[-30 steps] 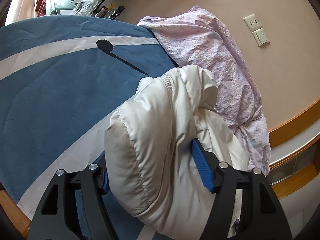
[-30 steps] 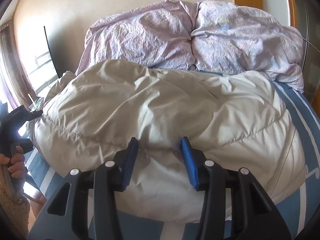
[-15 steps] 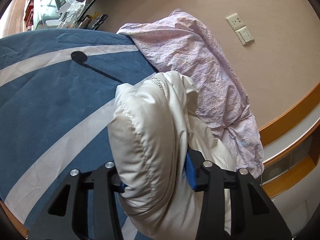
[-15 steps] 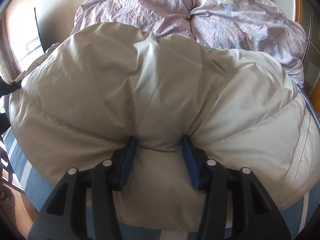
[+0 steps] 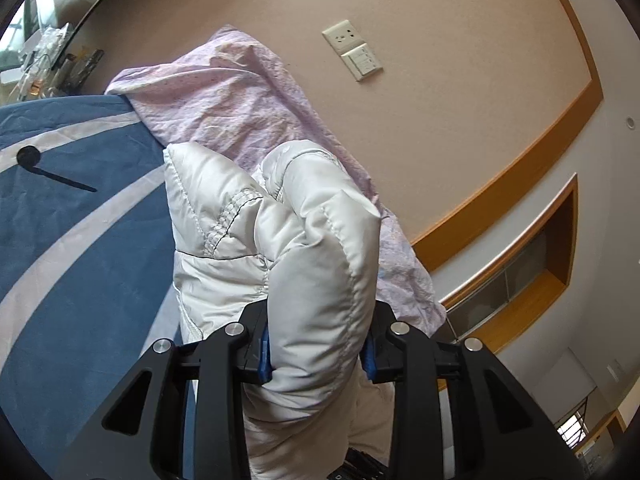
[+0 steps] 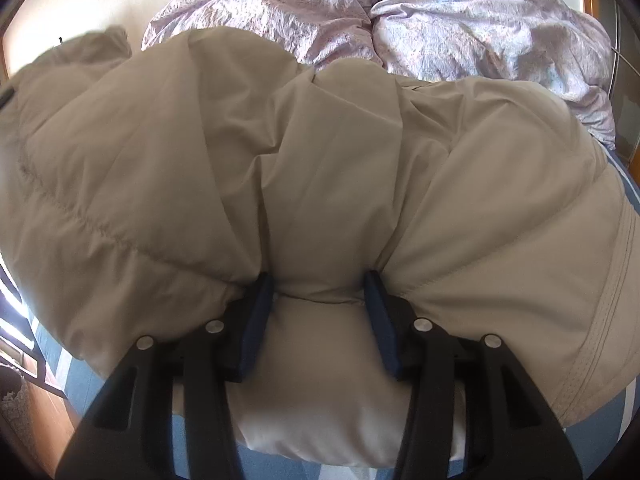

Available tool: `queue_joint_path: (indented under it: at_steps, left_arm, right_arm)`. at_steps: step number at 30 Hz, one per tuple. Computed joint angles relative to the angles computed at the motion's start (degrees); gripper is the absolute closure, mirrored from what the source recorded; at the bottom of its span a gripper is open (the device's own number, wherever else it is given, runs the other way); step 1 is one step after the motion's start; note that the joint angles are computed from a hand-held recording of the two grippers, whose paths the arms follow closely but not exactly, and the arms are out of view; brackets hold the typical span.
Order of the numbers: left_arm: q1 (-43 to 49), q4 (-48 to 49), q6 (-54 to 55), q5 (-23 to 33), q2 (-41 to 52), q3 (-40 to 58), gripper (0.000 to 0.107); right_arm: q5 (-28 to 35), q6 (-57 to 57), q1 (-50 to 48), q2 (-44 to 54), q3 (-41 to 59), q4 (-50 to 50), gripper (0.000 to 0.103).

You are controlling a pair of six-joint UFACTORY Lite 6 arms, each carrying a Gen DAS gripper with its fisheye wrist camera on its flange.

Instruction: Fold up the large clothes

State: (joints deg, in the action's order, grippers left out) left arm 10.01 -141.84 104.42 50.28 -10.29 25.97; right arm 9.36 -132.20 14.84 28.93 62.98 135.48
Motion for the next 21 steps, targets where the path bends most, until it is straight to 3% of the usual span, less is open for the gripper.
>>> queue_joint_path:
  at_steps: [10, 16, 21]
  left_arm:
    - [-9.77, -4.17, 0.71, 4.50, 2.95, 4.04, 0.075]
    - [-17.47, -8.04, 3.78, 3.20, 5.53, 7.99, 0.075]
    - [-23.39, -12.05, 7.89, 0.82, 8.16, 11.34, 0.075]
  right_arm:
    - [3.03, 0.77, -0.46, 1.70, -0.47, 0.85, 0.055]
    - [4.94, 2.70, -1.09, 2.04, -0.79, -0.20, 0.055]
    - [12.68, 13.45, -5.69, 1.51, -2.57, -10.70, 0.056]
